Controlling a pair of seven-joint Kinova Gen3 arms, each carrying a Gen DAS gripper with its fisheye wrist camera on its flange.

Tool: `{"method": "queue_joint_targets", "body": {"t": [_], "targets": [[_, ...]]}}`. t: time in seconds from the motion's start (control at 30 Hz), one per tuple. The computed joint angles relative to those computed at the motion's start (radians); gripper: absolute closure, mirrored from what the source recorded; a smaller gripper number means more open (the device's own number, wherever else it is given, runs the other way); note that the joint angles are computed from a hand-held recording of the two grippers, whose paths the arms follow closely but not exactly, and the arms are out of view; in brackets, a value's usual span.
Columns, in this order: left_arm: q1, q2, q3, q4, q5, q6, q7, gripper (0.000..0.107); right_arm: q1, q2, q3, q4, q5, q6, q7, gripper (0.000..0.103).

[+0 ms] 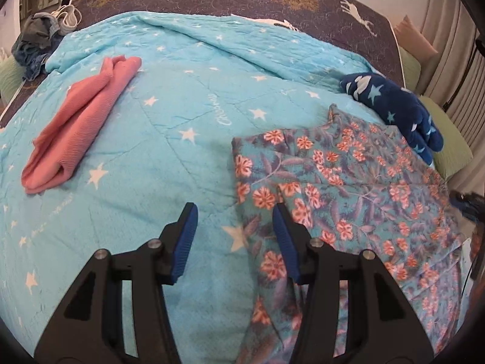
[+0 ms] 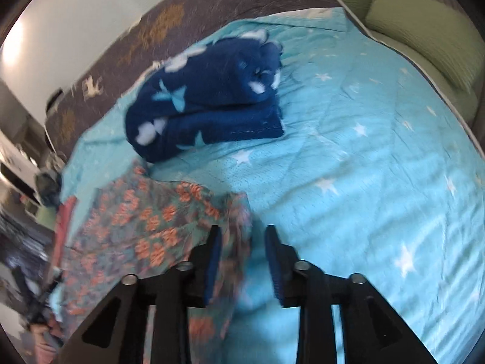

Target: Fold small clothes

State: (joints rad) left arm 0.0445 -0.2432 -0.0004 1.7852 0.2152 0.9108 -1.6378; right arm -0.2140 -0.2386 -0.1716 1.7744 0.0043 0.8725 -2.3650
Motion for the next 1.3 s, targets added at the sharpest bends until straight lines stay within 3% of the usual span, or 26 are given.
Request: {"method": "queue_joint_targets", "body": {"t": [0.1, 0.2, 0.27, 0.37, 0.47, 0.6, 0.77, 0.87, 1.0, 1.3], "targets": [[0.022, -0.049, -0.029, 0.016, 0.041, 0.017, -0.055, 0.054, -0.068, -0.085, 0.06, 0.037, -0.089, 0.047, 0.069, 0.064], [0.042, -0.088, -0.032, 0.04, 0.057, 0.035, -0.096, 0.046, -0.134, -0.151, 0.031, 0.067, -0.078, 0.104, 0.032, 0.062], [0.054, -0.097, -0.002, 0.052, 0.009, 0.05, -0.08, 0.043, -0.148, -0.17, -0.045, 0.076, -0.03, 0.132, -0.049, 0.059], [-0.01, -0.085, 0.113, 0.057, -0.109, 0.068, 0.007, 0.039, -0.1, -0.147, -0.184, 0.06, 0.092, 0.248, -0.159, 0.057], [-0.01, -0.133, 0.103, 0.045, -0.139, 0.101, 0.079, 0.04, 0.009, -0.183, -0.305, 0.05, 0.121, 0.291, -0.277, 0.053], [0.04, -0.257, 0.004, 0.054, -0.119, 0.153, 0.006, 0.04, 0.013, -0.293, -0.318, 0.044, 0.061, 0.296, -0.27, 0.051], [0.076, -0.408, -0.123, 0.09, -0.067, 0.294, -0.084, 0.04, 0.003, -0.426, -0.343, 0.041, -0.034, 0.348, -0.241, 0.051], [0.051, -0.472, -0.127, 0.114, -0.063, 0.352, -0.083, 0.04, 0.095, -0.506, -0.38, 0.038, -0.123, 0.38, -0.2, 0.051], [0.038, -0.548, -0.145, 0.145, -0.042, 0.411, -0.061, 0.04, 0.227, -0.615, -0.361, 0.044, -0.259, 0.397, -0.118, 0.046], [0.03, -0.678, -0.143, 0.156, -0.075, 0.58, -0.043, 0.04, 0.245, -0.735, -0.394, 0.046, -0.453, 0.522, -0.119, 0.043]]}}
